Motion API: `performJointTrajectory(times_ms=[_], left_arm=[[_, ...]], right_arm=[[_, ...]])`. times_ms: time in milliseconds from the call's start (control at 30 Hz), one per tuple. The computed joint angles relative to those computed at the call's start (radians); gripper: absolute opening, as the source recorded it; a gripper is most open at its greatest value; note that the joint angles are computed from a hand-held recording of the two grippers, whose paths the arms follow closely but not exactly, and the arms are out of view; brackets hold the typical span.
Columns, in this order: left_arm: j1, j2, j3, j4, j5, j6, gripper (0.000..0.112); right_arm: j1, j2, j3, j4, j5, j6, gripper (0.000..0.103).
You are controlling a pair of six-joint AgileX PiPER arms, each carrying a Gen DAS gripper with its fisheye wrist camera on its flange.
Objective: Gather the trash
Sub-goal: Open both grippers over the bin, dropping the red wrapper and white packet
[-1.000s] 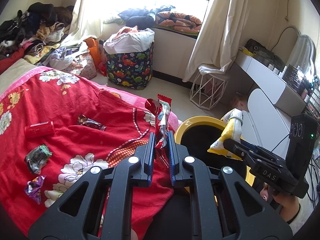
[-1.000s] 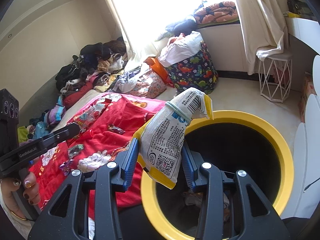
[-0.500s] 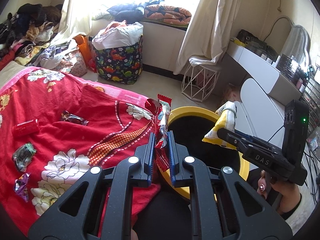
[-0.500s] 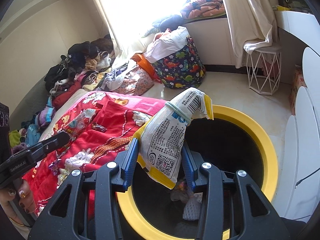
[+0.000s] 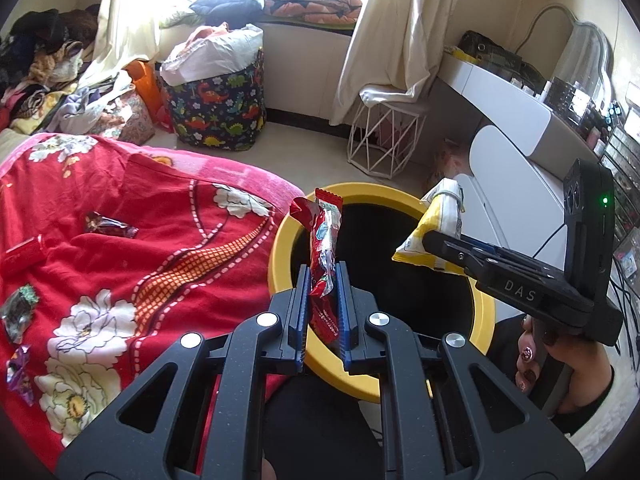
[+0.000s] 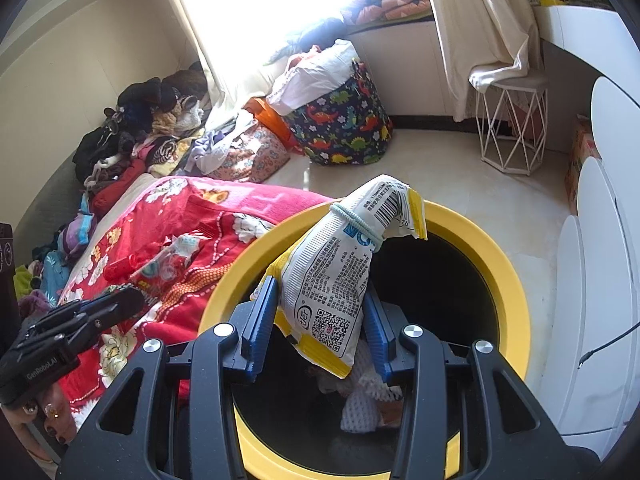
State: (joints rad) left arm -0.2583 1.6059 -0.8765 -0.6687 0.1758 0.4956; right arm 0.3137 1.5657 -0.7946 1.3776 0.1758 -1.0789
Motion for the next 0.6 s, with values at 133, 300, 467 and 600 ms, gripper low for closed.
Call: performJointTrajectory(times_ms=[133,300,467,600], left_arm=[[-0.016,0.055,-0.040,0.040,0.017,-0.042,0.008],[-0.039,0.111,-0.085,0.121,0.031,-0.117,0.008],[-0.050,0.143,-0.102,0.071,0.039,-0.056,0.017],[-0.048,0.142,-0.100,0.033,0.049,-0.029,0.043]], right_arm=[[-0.034,0.005,0.003,-0.005,0.037,0.011,0.040],[-0.074,0.009,0.003,0.002,0.068,0.008,0.042],[-0.096,0.007,0.012,0.042,0.069,-0.014,0.051],[-0.111,0.001,0.024,0.132,0.068,-0.085,0.058]])
